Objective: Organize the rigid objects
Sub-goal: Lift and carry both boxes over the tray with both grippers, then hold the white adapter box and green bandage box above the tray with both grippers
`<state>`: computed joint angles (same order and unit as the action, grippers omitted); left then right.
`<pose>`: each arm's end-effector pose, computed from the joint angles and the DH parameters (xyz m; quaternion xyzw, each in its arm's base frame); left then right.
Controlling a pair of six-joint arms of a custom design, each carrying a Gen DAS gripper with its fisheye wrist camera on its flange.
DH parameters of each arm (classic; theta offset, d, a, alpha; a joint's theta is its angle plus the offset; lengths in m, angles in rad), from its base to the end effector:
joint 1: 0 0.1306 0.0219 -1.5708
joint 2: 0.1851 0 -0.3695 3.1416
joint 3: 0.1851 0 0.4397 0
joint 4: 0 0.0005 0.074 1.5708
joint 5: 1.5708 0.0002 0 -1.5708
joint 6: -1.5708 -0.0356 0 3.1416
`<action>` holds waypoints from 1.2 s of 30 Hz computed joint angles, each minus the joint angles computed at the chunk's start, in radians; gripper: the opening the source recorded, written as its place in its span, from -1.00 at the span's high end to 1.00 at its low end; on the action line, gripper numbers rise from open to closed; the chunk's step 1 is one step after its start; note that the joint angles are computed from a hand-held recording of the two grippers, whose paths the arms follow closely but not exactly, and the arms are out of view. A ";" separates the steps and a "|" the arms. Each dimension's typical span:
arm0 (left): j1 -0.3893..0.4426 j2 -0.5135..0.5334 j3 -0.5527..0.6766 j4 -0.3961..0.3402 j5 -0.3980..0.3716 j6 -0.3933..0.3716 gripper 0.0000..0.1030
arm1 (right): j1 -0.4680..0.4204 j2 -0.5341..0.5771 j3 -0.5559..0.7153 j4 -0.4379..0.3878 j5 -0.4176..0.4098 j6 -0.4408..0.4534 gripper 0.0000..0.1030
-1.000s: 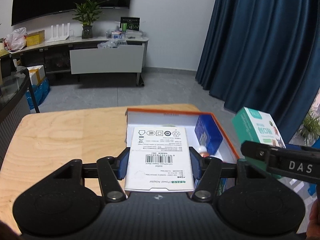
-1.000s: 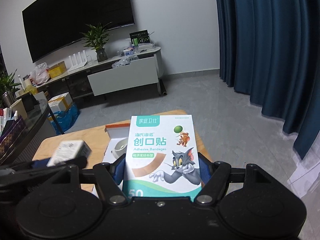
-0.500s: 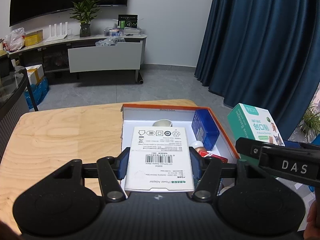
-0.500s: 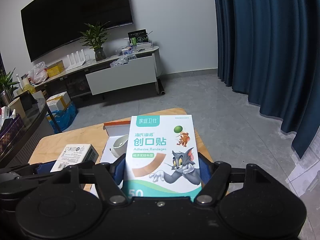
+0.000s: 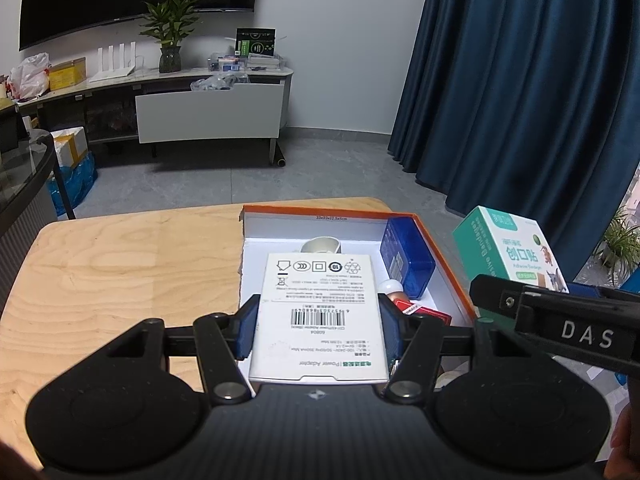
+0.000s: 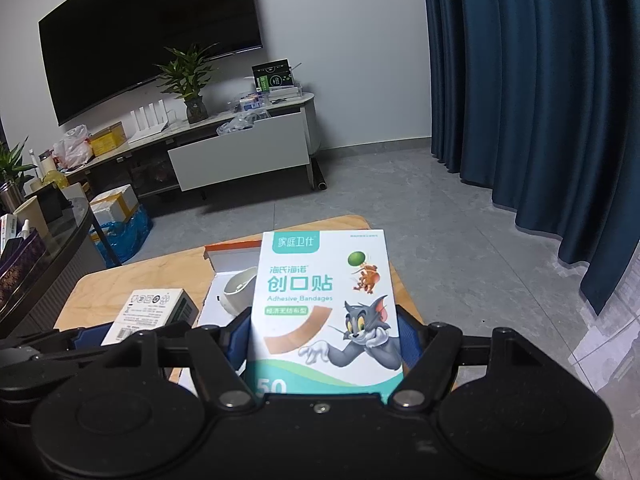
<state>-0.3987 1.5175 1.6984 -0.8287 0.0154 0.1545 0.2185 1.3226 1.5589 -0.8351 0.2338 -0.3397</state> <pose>0.5436 -0.2301 0.5097 0.1125 0.8883 -0.1282 0.4265 0.5053 0.1032 0.5409 0.1076 0.8733 0.0287 0.4744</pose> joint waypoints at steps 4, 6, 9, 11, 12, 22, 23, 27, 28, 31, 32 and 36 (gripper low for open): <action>0.002 0.001 0.002 -0.001 0.002 0.003 -0.17 | 0.002 0.001 0.000 0.001 0.000 -0.003 -0.63; 0.003 0.001 0.002 0.000 0.003 0.009 -0.17 | 0.002 0.002 0.000 0.001 -0.001 -0.003 -0.63; 0.003 0.001 0.001 0.000 0.003 0.012 -0.17 | 0.001 0.000 -0.004 0.006 0.000 -0.001 -0.63; 0.004 0.001 -0.001 0.000 0.003 0.014 -0.17 | 0.001 0.001 -0.002 0.004 0.000 -0.004 -0.63; 0.005 0.001 -0.002 -0.001 0.003 0.017 -0.17 | 0.001 -0.002 -0.007 0.007 0.003 -0.004 -0.63; 0.011 0.009 0.011 -0.013 0.002 0.018 -0.17 | 0.003 -0.002 -0.003 -0.002 0.000 -0.008 -0.63; 0.011 0.008 0.009 -0.013 0.000 0.017 -0.17 | 0.003 -0.002 -0.002 -0.004 0.003 -0.008 -0.63; 0.014 0.007 0.005 -0.012 -0.002 0.022 -0.17 | -0.002 -0.001 -0.003 -0.011 0.003 -0.017 -0.63; 0.015 0.008 0.006 -0.012 -0.001 0.023 -0.17 | -0.002 0.001 -0.001 -0.014 0.006 -0.018 -0.63; 0.013 0.006 0.005 -0.010 -0.002 0.025 -0.17 | -0.002 0.009 0.008 -0.018 0.003 -0.018 -0.63; 0.012 0.007 0.008 -0.012 -0.002 0.025 -0.17 | -0.001 0.013 0.013 -0.020 0.004 -0.016 -0.63; 0.013 0.004 0.003 -0.008 -0.002 0.024 -0.17 | -0.004 0.014 0.012 -0.015 -0.002 -0.014 -0.63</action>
